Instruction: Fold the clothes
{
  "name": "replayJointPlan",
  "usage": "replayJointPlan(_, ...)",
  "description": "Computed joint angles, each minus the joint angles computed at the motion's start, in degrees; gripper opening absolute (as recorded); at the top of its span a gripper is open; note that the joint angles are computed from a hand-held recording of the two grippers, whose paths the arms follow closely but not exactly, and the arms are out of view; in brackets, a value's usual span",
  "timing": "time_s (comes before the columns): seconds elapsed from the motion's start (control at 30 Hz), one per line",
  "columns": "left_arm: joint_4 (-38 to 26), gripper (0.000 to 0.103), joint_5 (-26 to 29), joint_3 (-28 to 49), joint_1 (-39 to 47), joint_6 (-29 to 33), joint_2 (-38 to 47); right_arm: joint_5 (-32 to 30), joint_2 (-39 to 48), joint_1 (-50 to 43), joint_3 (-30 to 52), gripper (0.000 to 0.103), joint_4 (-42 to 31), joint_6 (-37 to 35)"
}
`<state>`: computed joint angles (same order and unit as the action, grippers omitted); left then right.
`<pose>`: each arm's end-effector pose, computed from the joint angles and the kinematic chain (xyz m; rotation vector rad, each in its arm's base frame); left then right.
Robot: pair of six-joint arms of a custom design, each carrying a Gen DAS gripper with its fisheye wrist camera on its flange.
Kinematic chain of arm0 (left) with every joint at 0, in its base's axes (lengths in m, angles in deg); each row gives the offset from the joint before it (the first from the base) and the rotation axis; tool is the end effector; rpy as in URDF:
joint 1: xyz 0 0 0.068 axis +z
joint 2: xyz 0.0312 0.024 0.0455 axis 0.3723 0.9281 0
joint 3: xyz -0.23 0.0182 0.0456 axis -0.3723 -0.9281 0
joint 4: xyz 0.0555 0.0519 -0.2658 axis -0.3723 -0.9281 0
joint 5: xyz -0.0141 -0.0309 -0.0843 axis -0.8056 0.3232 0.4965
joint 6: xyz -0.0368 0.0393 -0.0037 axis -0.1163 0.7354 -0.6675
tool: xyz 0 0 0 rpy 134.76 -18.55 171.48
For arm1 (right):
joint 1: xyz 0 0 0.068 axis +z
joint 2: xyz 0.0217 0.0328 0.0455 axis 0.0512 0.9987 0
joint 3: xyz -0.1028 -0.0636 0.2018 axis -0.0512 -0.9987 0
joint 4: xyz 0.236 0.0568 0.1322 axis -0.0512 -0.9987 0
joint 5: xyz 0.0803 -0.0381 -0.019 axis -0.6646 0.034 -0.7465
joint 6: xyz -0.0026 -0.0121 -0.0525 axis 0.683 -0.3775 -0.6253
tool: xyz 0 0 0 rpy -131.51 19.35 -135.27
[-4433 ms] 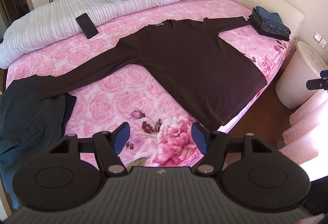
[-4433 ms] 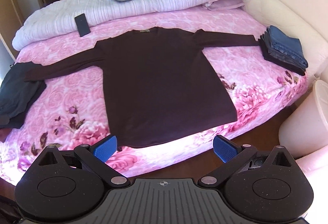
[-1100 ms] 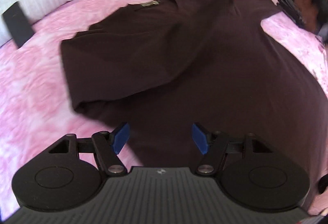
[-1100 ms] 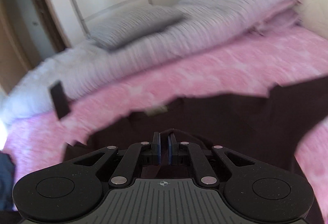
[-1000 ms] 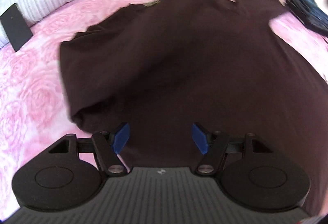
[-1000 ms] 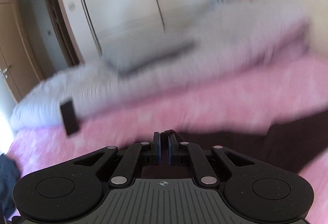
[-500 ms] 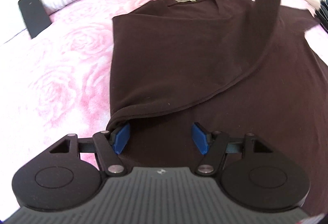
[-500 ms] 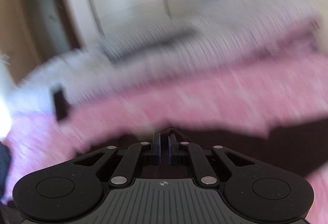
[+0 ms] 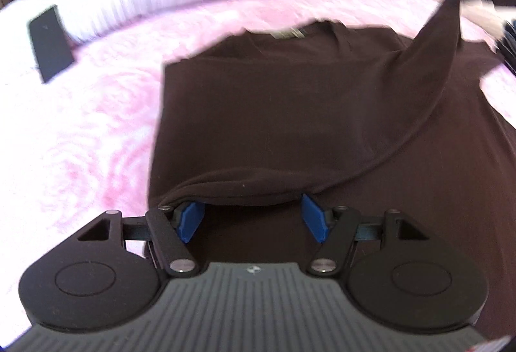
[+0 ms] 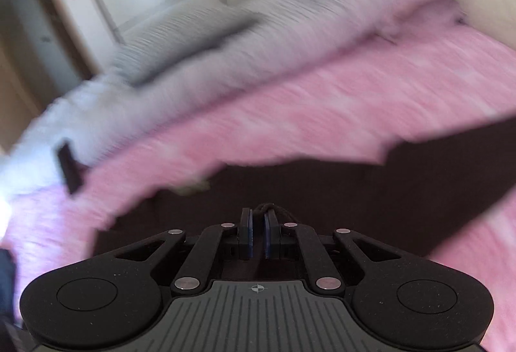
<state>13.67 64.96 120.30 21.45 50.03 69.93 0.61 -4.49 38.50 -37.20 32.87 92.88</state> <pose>0.2722 -0.0171 0.1035 0.8702 2.2784 -0.3082 0.2129 0.1367 0.2212 0.3686 2.2330 0.3429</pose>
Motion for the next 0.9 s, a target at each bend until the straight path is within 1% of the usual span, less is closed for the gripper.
replayJointPlan(0.1,6.2,0.06,-6.1,-3.4,0.0,-10.6,-3.1,-2.1,3.2,1.1,7.5,0.006,6.7,-7.4)
replayJointPlan(0.17,8.5,0.06,-10.0,-4.7,0.1,-16.6,-4.3,-0.5,3.1,2.9,9.7,0.006,9.6,-13.6)
replayJointPlan(0.2,8.7,0.059,-10.9,-5.4,0.2,-17.5,-4.8,0.8,2.7,3.8,9.8,0.006,10.1,-15.8)
replayJointPlan(0.23,8.8,0.058,-11.6,-6.0,0.4,-18.0,-5.3,1.8,2.2,4.2,8.8,0.006,8.7,-15.4)
replayJointPlan(0.3,9.2,0.059,-11.0,-7.3,1.5,-17.1,-6.0,2.9,1.3,4.5,5.8,0.006,4.3,-11.6)
replayJointPlan(0.4,8.5,0.059,-9.9,-7.1,2.6,-15.3,-4.8,0.9,1.2,3.0,-2.1,0.006,0.2,-6.1)
replayJointPlan(0.47,7.5,0.059,-8.4,-6.5,3.0,-13.0,-4.0,-1.9,4.1,0.9,-6.8,0.006,0.2,-4.1)
replayJointPlan(0.53,5.6,0.059,-6.7,-5.2,3.7,-10.5,-3.3,-3.6,6.8,-0.5,-10.1,0.007,0.0,-4.4)
replayJointPlan(0.57,4.0,0.06,-5.3,-4.8,4.9,-8.7,-3.5,-3.5,8.7,-0.6,-9.8,0.007,-1.8,-3.3)
replayJointPlan(0.67,-0.7,0.062,-2.4,-1.9,7.0,-4.3,-2.4,-3.6,14.2,-1.1,-6.1,0.007,-10.2,2.2)
replayJointPlan(0.7,-2.5,0.062,-1.3,-1.9,8.1,-2.5,-3.1,-1.1,16.9,0.2,-2.8,0.007,-15.1,3.7)
replayJointPlan(0.73,-4.5,0.062,-0.2,-1.9,9.4,-0.6,-3.9,2.9,20.4,2.3,2.1,0.009,-21.6,5.3)
replayJointPlan(0.77,-5.8,0.062,0.9,-1.5,10.1,0.6,-3.9,5.7,22.0,4.4,5.8,0.02,-25.2,6.0)
replayJointPlan(0.8,-7.4,0.062,2.1,-1.1,11.1,1.9,-4.3,7.7,22.3,6.6,8.8,0.028,-26.7,5.6)
replayJointPlan(0.83,-9.1,0.062,3.3,-0.6,12.1,3.3,-4.6,8.5,22.2,8.2,11.1,0.043,-25.7,3.3)
replayJointPlan(0.87,-10.1,0.062,4.2,-0.5,12.6,4.4,-5.0,7.2,22.3,9.2,12.8,0.049,-21.8,-0.8)
replayJointPlan(0.9,-10.9,0.062,5.1,-0.5,13.1,5.5,-5.4,4.1,23.7,9.7,15.0,0.049,-16.7,-5.3)
